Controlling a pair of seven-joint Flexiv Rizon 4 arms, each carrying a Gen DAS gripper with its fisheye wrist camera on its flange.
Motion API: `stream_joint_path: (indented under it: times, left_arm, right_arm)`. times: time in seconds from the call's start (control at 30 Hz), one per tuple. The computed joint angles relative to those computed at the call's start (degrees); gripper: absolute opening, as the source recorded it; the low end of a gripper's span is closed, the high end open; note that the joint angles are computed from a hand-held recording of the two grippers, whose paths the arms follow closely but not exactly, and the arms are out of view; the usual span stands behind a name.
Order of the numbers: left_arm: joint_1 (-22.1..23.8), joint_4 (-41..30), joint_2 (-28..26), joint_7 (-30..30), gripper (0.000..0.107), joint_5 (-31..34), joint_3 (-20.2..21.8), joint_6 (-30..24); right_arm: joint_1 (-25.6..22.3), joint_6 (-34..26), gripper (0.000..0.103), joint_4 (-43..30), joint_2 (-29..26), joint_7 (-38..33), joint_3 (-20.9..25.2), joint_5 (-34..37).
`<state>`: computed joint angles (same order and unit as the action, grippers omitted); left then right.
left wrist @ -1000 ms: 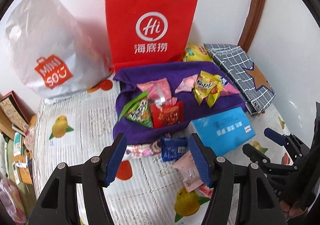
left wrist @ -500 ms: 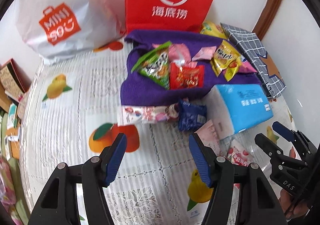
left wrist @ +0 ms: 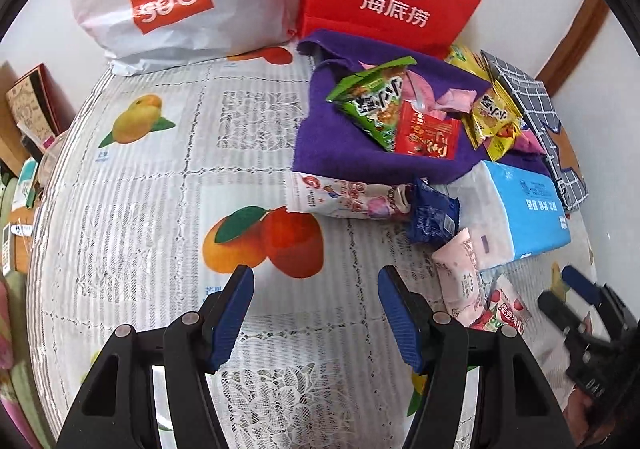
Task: Organize snacks
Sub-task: 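Grasp the white-red lychee candy bag with the right tool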
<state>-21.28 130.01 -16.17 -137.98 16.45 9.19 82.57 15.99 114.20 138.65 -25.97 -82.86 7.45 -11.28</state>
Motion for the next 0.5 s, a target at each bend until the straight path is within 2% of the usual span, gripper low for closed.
stream_joint_path:
  times: [0.1,0.17,0.2,0.33,0.4,0.5]
  left_arm:
    - [-0.18,0.06,0.00,-0.02,0.062,0.31,-0.06,0.50]
    - [-0.82,-0.25,-0.08,-0.29,0.062,0.86,0.20,0.30]
    - [-1.03,-0.30,-0.08,-0.46,0.062,1.07,0.27,0.28]
    - [-0.23,0.15,-0.20,0.56,0.062,0.05,-0.95,1.17]
    - [-1.09,-0.17,-0.27,-0.07,0.062,0.16,-0.19,0.75]
    - [-1.77,-0.66,-0.34,-0.96,0.062,0.87,0.40,0.08]
  right_arm:
    - [-3.97,-0.83,0.073,0.25,-1.24,-0.74,3.48,-5.31]
    - [-4.38,-0.21,0.074,0.51,-2.22,-1.93,3.94,-7.07]
    - [-4.40,0.34,0.078,0.61,-2.86,-2.83,3.98,-7.89]
    - [3.67,0.47,0.083,0.07,-4.76,-8.76,-1.58,-3.10]
    - [2.23,-1.98,0.083,-0.91,-5.65,-8.77,-0.67,-4.69]
    - [-1.67,-0.90,0.086,-1.18,-6.72,-8.85,2.02,-6.44]
